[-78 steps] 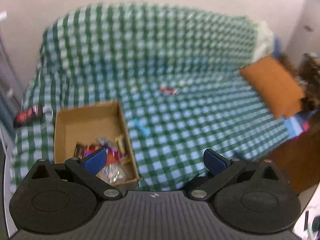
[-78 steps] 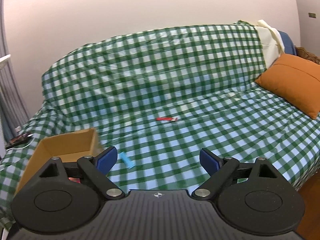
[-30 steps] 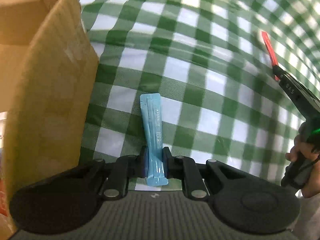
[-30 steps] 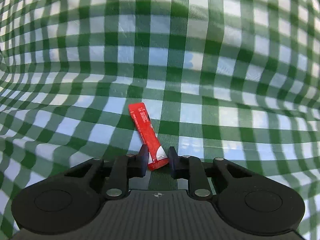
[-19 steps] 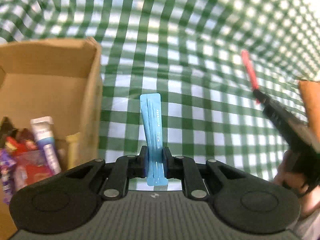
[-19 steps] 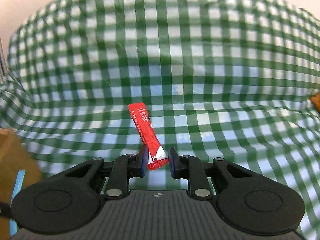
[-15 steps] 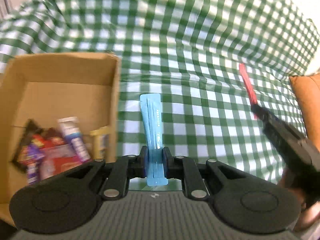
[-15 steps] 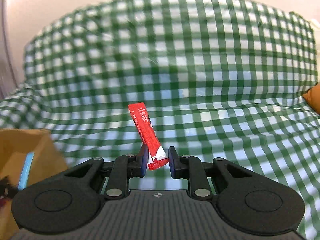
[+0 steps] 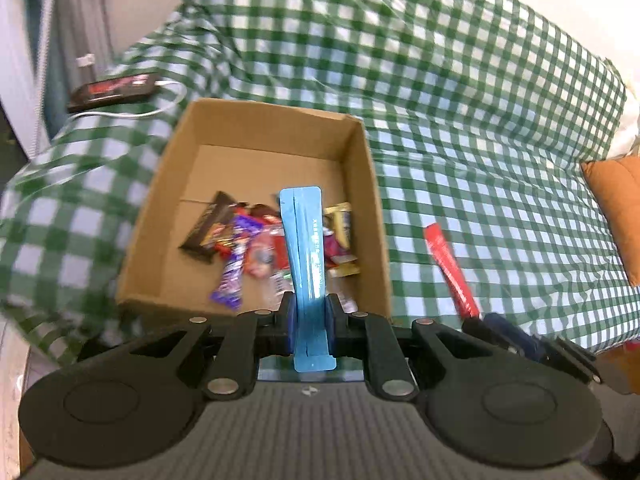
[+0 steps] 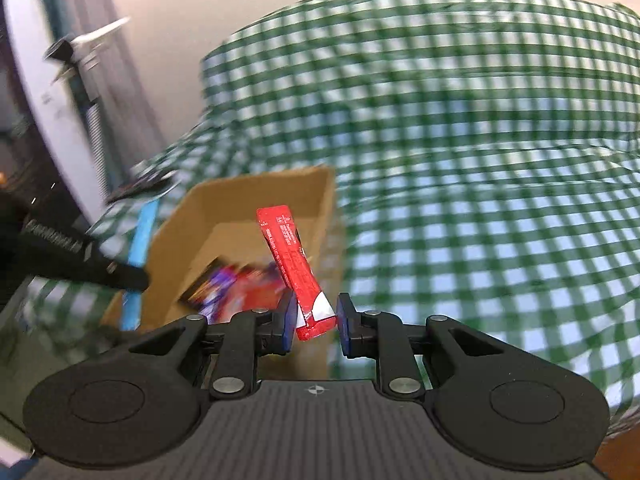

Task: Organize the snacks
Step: 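Carry the blue stick and red stick over the cardboard box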

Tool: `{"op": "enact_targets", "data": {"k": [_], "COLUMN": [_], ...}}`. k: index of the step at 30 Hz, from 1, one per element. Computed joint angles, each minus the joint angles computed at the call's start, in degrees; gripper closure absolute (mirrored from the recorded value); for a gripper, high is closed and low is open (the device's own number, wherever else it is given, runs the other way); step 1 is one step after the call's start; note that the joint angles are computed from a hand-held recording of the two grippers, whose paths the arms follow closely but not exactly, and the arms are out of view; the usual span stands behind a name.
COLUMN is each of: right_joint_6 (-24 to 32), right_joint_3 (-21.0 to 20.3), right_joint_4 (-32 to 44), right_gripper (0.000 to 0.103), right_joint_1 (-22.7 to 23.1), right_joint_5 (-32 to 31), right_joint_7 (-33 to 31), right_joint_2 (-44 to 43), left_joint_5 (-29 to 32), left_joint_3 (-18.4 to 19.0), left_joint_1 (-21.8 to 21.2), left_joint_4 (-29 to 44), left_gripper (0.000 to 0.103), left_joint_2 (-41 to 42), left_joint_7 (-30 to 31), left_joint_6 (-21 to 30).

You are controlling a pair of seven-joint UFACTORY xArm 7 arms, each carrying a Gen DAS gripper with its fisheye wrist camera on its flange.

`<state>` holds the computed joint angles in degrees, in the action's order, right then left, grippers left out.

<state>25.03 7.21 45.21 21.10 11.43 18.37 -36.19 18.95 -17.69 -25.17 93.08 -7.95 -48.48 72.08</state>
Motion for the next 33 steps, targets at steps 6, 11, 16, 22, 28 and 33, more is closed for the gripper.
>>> {"op": "enact_targets", "data": {"k": [6,11,16,22,28,33], "right_joint_6": [3.9,5.3,5.9,6.4,6.9,7.1], "right_joint_3": [5.3,7.4,7.8,7.4,6.4,5.8], "right_joint_4": [2.2,2.8,2.8,3.6,5.3,8.3], "right_gripper": [0.080,0.080,0.080,0.080,0.080,0.079], "right_joint_1": [-0.7,-1.3,-0.3,-0.3,-0.2,-0.8], "right_joint_5": [-3.6,-6.2,-7.4,-7.9,-7.7,-8.0], "right_joint_7": [3.5,6.1,6.2,6.3,5.3,4.1], "right_joint_2": [-2.9,-5.3,-5.9,-4.7,-1.0,3.9], "left_joint_5": [-1.8,-4.0,-5.2,-5.7,-5.4,-4.6], "left_joint_3": [-0.2,-1.3,-2.6,-2.9,-1.7,0.2], "left_joint_1": [2.2,4.8,6.8,8.1,8.5,8.4], "left_joint_4": [-9.9,-13.5,-14.6,-14.4,-12.7,-10.3], "left_gripper": [0.087,0.087,0.087,0.087,0.087,0.087], "left_joint_2": [-10.3,-15.2,-16.7,-15.9,-11.9,-7.5], "left_joint_7": [-0.8,-0.3,0.5,1.4,3.3,5.2], "left_joint_6": [-3.3,-4.6,-5.5,-6.0,-6.5,-7.8]}}
